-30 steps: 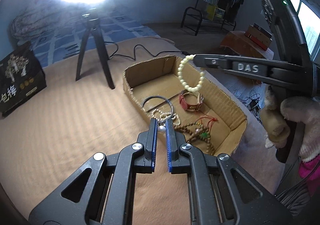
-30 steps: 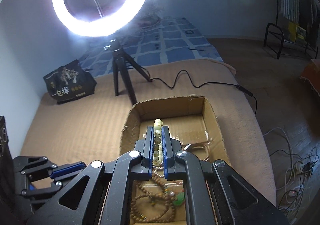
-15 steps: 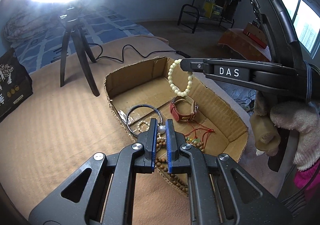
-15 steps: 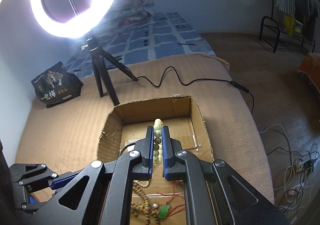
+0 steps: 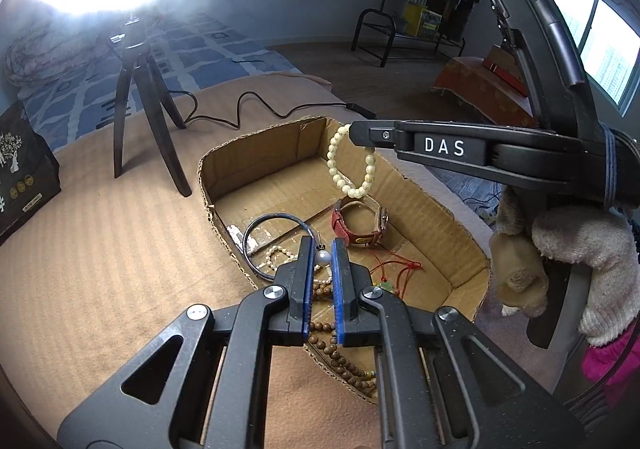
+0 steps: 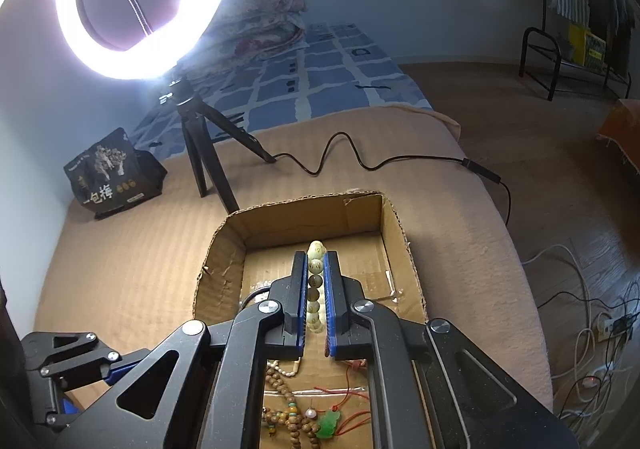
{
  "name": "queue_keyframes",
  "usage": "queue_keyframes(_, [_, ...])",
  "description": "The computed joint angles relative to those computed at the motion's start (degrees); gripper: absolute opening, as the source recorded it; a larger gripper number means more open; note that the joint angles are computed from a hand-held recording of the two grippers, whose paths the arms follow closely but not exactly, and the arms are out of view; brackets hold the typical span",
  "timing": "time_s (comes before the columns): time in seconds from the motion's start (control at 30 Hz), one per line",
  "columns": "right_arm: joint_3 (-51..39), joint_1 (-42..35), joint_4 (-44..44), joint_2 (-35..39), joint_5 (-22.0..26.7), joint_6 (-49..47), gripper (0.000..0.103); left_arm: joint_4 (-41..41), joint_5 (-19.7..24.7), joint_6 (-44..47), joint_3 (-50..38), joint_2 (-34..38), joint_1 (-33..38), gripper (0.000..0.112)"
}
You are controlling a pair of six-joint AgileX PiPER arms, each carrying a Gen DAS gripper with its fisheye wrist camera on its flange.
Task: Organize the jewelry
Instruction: 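Open both tools to release the bracelet and earring in the box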
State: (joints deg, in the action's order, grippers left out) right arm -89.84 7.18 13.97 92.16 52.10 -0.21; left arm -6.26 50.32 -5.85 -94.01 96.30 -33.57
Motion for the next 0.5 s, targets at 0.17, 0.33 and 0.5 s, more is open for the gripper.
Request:
queue_keyframes(0.17, [-0.06, -0.33, -0.03, -0.13, 0.02, 0.42, 0.006, 0.39, -0.4, -0.63, -0.08, -0.06, -0.21, 0.007])
queue_keyframes(0.33, [0.0, -0.19, -0.41, -0.68, -0.01, 0.58, 0.021, 1.03, -0.83, -1.67, 0.47, -0.68, -0.61, 0.038])
queue_keyframes(0.5, [0.3, 0.19, -1.11, -1.65, 0.39, 1.22, 0.026, 1.82, -0.59, -2.46, 1.35, -2.32, -0.91, 0.038])
